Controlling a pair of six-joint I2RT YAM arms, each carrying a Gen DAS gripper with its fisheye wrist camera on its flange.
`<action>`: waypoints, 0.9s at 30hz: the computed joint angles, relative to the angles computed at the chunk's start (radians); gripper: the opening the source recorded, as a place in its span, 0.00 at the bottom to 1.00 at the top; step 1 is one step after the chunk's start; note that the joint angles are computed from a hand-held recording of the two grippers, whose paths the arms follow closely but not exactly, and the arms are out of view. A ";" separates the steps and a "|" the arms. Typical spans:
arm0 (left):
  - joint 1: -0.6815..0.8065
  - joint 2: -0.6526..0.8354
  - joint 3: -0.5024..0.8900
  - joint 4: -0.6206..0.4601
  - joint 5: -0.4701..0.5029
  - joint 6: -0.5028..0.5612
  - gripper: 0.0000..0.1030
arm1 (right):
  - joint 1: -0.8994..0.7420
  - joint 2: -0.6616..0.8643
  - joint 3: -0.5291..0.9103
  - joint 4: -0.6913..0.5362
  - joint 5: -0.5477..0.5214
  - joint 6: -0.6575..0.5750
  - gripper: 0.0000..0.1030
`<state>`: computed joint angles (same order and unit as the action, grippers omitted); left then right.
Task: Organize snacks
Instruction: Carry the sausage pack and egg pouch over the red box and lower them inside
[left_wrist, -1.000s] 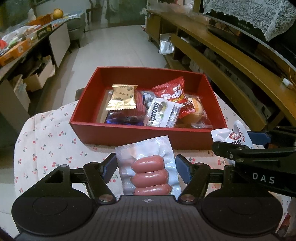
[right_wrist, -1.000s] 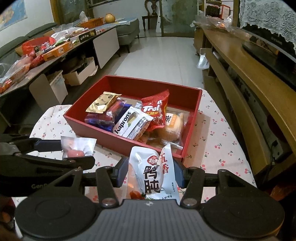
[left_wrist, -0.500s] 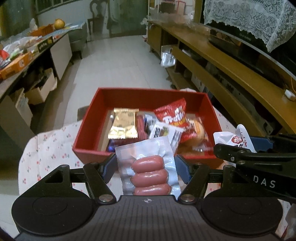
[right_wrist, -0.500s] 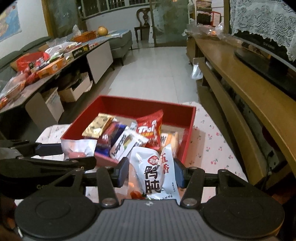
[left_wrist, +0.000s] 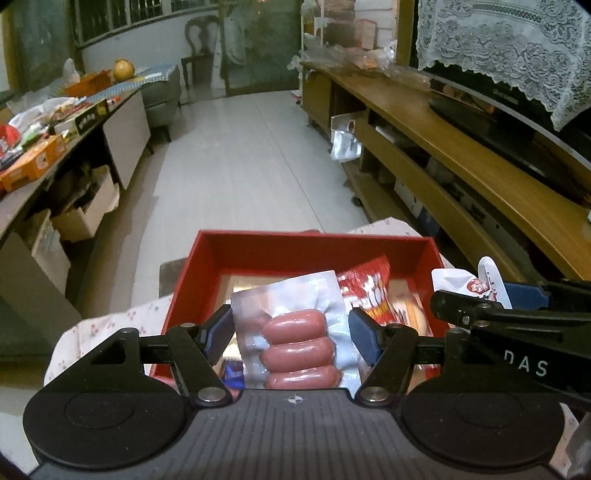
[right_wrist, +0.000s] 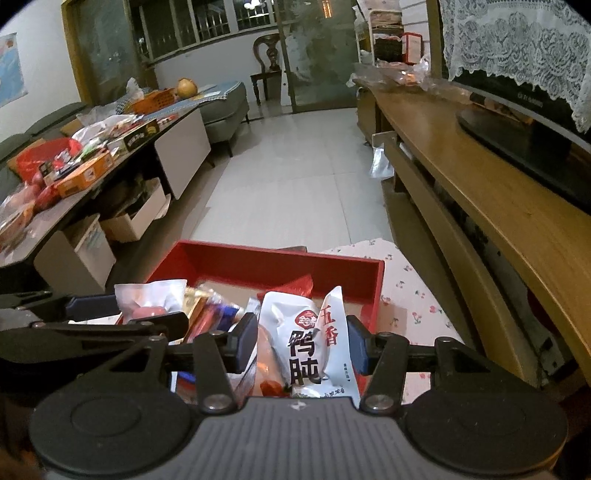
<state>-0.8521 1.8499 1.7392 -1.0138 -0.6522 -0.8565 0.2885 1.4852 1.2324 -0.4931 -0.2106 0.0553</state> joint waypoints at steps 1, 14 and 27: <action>0.009 0.009 0.007 0.005 0.003 0.008 0.70 | -0.003 0.021 0.013 0.005 -0.003 0.005 0.61; 0.094 0.087 0.007 0.056 0.069 0.047 0.70 | 0.013 0.201 0.091 0.045 0.021 0.014 0.61; 0.089 0.123 0.018 0.026 0.048 0.050 0.74 | 0.020 0.260 0.114 0.042 0.041 0.012 0.62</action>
<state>-0.7635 1.9726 1.7572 -0.9879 -0.6046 -0.8063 0.3088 1.7455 1.3462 -0.4514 -0.1701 0.0670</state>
